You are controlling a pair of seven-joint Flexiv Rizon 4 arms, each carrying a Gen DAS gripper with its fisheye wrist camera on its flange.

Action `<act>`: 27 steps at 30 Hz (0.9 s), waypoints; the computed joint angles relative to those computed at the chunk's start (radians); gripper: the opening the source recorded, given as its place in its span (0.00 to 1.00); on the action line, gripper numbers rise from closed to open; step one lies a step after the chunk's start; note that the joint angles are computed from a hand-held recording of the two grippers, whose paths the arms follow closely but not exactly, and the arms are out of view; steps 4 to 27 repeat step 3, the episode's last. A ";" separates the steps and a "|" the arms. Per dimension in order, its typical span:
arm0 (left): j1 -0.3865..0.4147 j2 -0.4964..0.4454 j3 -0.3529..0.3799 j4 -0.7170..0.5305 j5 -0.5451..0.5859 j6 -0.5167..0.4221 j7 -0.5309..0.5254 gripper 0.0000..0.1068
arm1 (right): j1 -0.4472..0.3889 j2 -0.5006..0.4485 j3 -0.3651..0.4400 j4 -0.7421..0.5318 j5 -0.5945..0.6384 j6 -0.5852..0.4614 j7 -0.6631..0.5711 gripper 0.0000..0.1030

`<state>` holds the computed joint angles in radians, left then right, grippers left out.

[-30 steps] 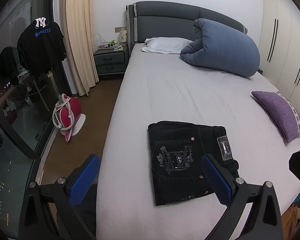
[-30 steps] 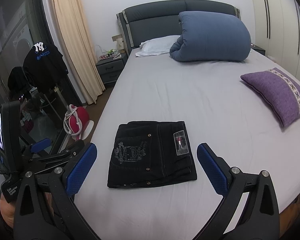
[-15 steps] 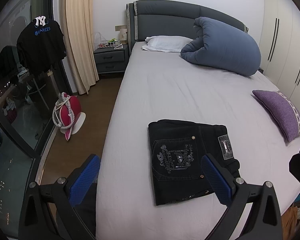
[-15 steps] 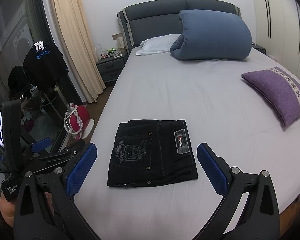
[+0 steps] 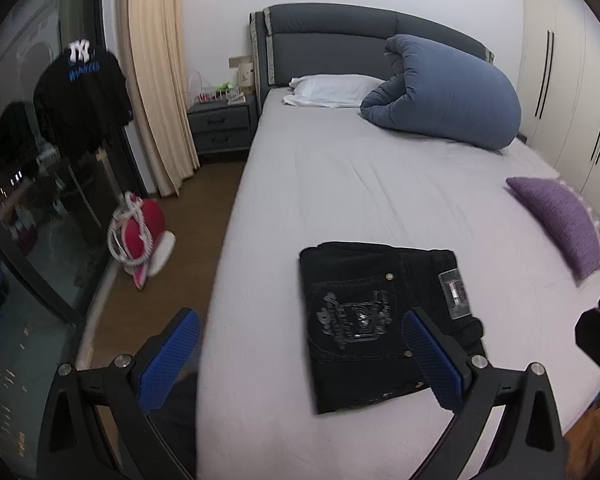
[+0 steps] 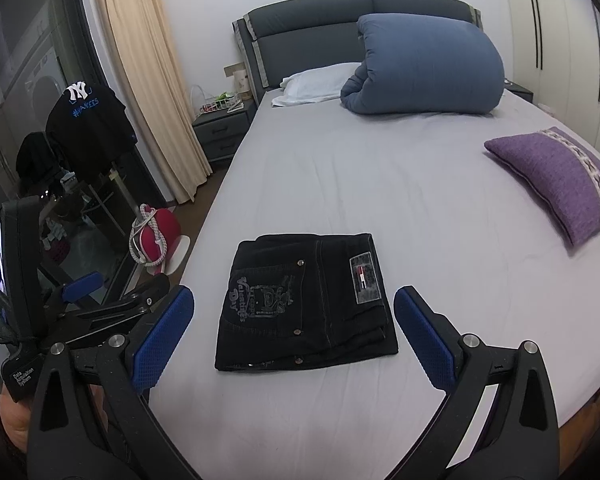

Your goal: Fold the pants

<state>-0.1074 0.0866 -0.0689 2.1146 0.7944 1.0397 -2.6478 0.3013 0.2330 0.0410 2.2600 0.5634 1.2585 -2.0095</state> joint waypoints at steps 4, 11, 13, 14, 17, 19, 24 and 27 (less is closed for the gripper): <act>0.002 -0.002 0.002 0.004 0.017 0.018 -0.012 0.96 | 0.002 0.002 -0.006 0.000 0.005 -0.004 -0.008 0.99; 0.002 -0.002 0.002 0.004 0.017 0.018 -0.012 0.96 | 0.002 0.002 -0.006 0.000 0.005 -0.004 -0.008 0.99; 0.002 -0.002 0.002 0.004 0.017 0.018 -0.012 0.96 | 0.002 0.002 -0.006 0.000 0.005 -0.004 -0.008 0.99; 0.002 -0.002 0.002 0.004 0.017 0.018 -0.012 0.96 | 0.002 0.002 -0.006 0.000 0.005 -0.004 -0.008 0.99; 0.002 -0.002 0.002 0.004 0.017 0.018 -0.012 0.96 | 0.002 0.002 -0.006 0.000 0.005 -0.004 -0.008 0.99; 0.002 -0.002 0.002 0.004 0.017 0.018 -0.012 0.96 | 0.002 0.002 -0.006 0.000 0.005 -0.004 -0.008 0.99; 0.002 -0.002 0.002 0.004 0.017 0.018 -0.012 0.96 | 0.002 0.002 -0.006 0.000 0.005 -0.004 -0.008 0.99; 0.002 -0.002 0.002 0.004 0.017 0.018 -0.012 0.96 | 0.002 0.002 -0.006 0.000 0.005 -0.004 -0.008 0.99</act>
